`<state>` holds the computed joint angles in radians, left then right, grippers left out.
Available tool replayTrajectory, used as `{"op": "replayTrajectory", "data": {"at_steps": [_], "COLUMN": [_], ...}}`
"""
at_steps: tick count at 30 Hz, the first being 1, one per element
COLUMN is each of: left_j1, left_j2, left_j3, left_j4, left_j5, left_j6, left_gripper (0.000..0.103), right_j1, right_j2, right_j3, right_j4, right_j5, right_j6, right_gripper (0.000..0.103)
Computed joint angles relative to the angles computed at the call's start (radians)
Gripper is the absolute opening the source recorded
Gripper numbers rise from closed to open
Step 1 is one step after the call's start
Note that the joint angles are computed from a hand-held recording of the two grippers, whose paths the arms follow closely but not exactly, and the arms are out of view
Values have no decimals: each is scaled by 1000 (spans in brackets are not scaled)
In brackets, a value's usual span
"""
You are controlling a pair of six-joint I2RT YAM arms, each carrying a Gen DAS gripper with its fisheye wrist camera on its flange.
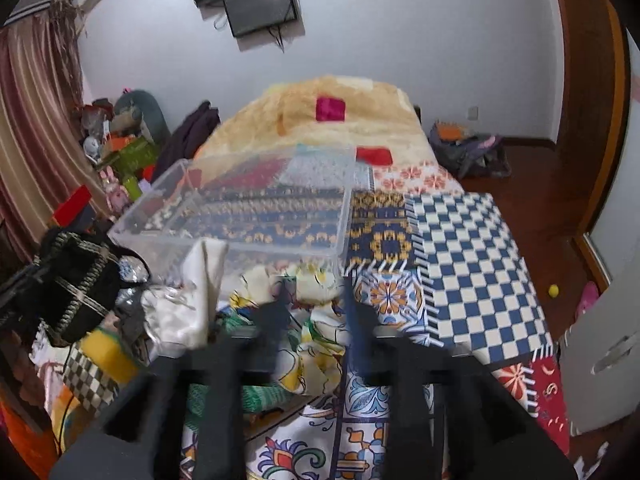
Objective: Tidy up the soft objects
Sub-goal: 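Grasp the black chain-patterned cap with the left tool while the right tool grasps the floral scrunchie, then carry the cap and scrunchie over the clear box and open both tools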
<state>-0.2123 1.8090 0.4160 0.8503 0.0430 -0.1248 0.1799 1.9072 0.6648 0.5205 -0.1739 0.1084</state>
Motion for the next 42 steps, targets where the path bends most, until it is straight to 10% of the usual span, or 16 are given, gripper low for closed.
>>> {"op": "replayTrajectory", "data": {"at_steps": [7,11,42], "left_j1": [-3,-10,-49], "left_j2": [22,13,31], "left_j3": [22,14,183], "left_j4": [-3,11,-190], "left_j5": [6,5,18], "left_j6": [21,36,14], "left_gripper": [25,25,25], "right_j1": [14,3,79], "right_j2": [116,141,-247], "right_j3": [119,144,-102], "right_j4": [-77,-99,90], "right_j5": [53,2,-69], "right_j6": [-44,-56,-5], "right_gripper": [52,11,6]}}
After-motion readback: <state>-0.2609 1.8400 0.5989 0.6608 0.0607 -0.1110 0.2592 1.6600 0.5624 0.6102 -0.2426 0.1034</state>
